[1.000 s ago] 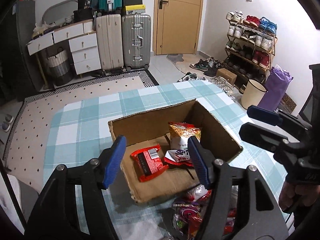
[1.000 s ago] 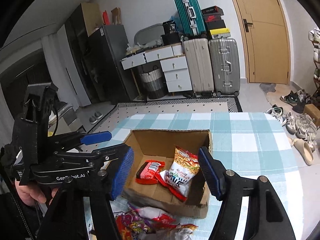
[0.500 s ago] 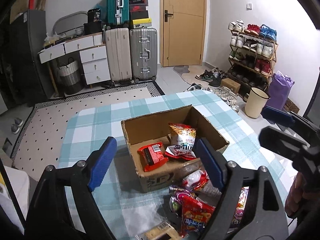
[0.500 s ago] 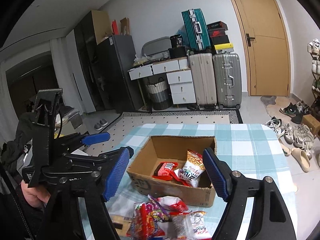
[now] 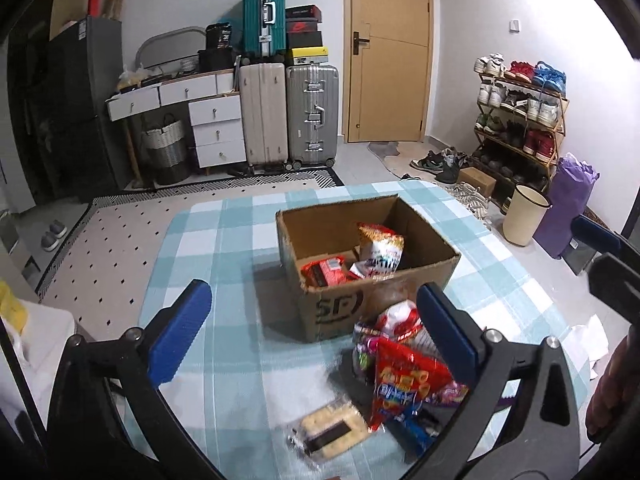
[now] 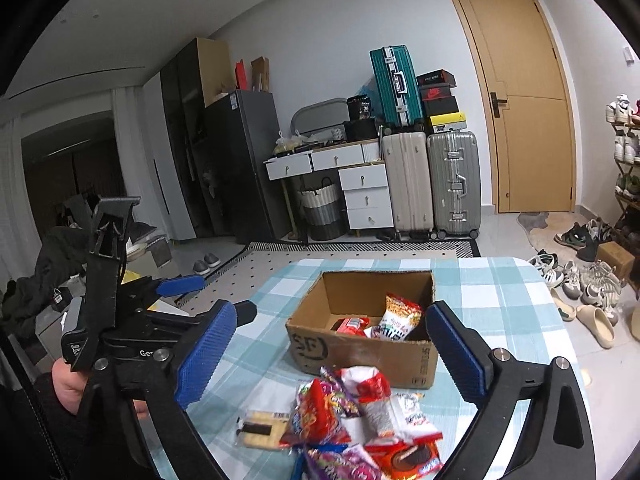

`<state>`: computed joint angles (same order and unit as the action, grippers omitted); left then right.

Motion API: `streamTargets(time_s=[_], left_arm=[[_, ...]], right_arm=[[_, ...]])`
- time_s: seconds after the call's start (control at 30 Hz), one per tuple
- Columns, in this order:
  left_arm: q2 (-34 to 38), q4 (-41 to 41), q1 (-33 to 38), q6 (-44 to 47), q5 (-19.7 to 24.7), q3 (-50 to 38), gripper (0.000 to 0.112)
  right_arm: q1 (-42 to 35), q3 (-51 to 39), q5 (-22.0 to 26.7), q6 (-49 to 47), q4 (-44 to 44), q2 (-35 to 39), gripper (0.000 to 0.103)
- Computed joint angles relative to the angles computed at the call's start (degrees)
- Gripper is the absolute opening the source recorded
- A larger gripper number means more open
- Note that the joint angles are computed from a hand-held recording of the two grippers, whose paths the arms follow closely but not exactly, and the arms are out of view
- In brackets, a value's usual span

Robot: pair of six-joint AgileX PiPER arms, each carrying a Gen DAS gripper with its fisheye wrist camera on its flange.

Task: Organize snacks
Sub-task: 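Withdraw both grippers from the box back toward the snack pile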

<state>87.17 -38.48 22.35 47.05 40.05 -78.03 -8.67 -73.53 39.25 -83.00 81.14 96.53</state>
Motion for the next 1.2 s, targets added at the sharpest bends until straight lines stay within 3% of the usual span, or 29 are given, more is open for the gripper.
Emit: streamTargets(time_s=[0.53,0.6,0.93,1.2], left_arm=[[-8.9,-14.4,11.8,17.1,1.0,19.8,0.102],[-9.2,-14.6,10.6,17.8,-0.9,21.6,0.102],[-11.2,-21.1,10.5,25.1,-3.9,29.8,0.102],[-8.1,-23.7,9.6,28.9,-6.7,32.0,0.102]], right_arm=[[-4.3,21.6,1.8,-16.9,10.9,-9.0,0.101],[-4.3,23.6,1.0,-18.9,12.6,-9.1,0.101],[-3.8,28.0,0.0,-24.2,17.6,-6.3,0.101],[-2.6,27.1,-1.5,-25.9,18.5,-1.7,0.101]])
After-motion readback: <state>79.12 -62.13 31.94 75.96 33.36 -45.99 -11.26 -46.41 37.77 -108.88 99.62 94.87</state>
